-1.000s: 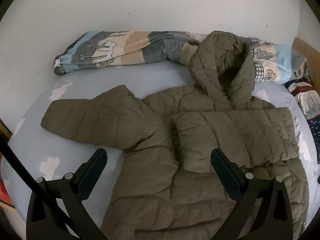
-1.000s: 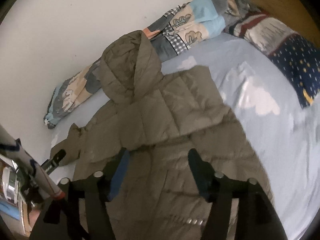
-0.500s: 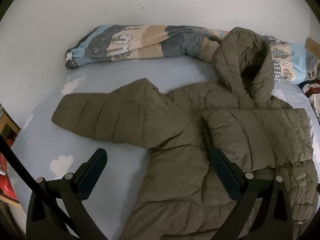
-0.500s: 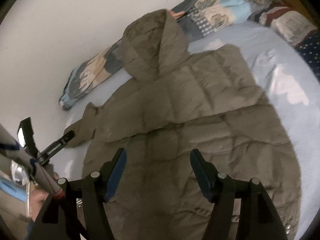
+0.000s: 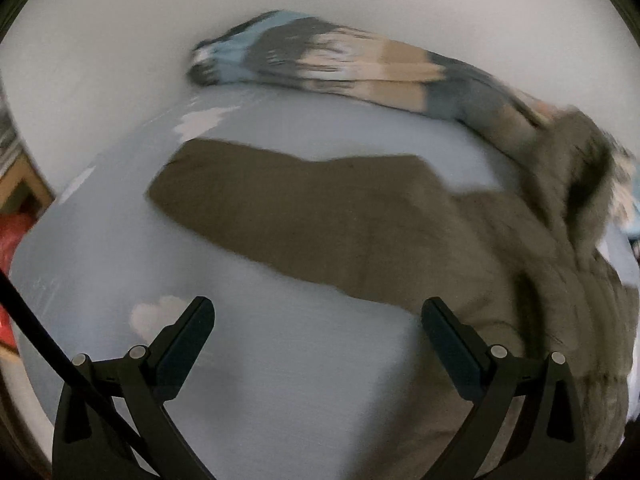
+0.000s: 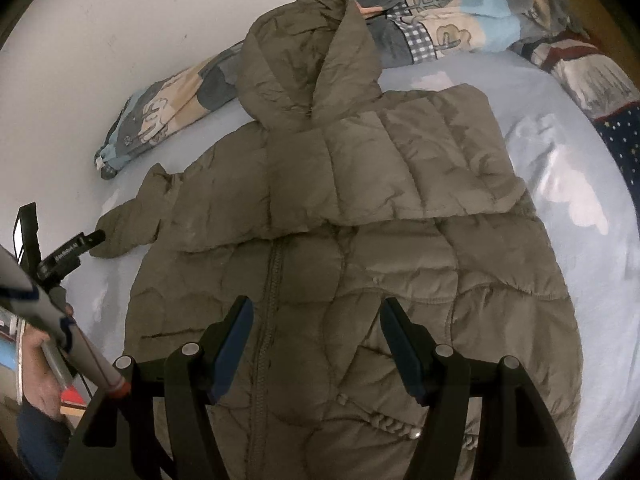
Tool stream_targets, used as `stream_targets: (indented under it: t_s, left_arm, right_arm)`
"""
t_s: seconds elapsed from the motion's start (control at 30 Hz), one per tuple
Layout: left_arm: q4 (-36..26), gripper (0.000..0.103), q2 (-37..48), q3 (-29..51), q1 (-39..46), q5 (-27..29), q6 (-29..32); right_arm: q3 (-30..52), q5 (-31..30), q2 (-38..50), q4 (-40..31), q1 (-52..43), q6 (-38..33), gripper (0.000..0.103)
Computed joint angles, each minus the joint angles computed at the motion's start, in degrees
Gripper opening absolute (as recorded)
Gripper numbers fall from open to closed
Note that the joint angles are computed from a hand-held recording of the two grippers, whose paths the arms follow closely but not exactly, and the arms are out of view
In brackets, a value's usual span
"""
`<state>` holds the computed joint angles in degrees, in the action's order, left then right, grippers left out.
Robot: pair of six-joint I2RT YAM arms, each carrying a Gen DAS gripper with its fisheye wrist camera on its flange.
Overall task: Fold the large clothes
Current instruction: 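Grasp the cuff of the other sleeve with the left gripper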
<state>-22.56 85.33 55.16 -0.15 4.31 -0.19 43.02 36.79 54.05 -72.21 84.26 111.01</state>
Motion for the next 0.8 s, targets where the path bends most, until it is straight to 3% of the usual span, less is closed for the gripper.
stream_targets:
  t_s: [0.13, 0.23, 0.3, 0.43, 0.7, 0.8]
  left_arm:
    - [-2.04, 0.103, 10.10, 7.74, 12.79, 8.44, 0.11]
    - [-4.27, 0.091, 18.81, 15.70, 21.54, 17.66, -2.75]
    - [-6.25, 0.078, 24.44, 21.24, 25.20, 23.15, -4.64]
    - [-7.35, 0.073, 32.53, 29.16, 28.38, 29.89, -8.76]
    - [-5.60, 0.049, 44.36, 39.93, 27.87, 34.03, -14.75]
    - [-4.22, 0.047, 47.67, 43.81, 26.86, 34.56, -17.64]
  right_arm:
    - [0.01, -0.95, 1.20, 2.65, -2.15, -3.88, 0.071]
    - [0.10, -1.85, 2.86, 4.63, -3.63, -6.55, 0.071]
    - [-0.13, -2.56, 3.65, 6.27, -4.99, -8.69, 0.071]
    - [-1.34, -3.94, 4.04, 9.91, -8.28, -12.97, 0.071]
    - [-4.07, -7.58, 5.75, 19.53, -15.64, -22.16, 0.071]
    - [-4.55, -8.42, 6.12, 21.21, -16.98, -23.91, 0.071]
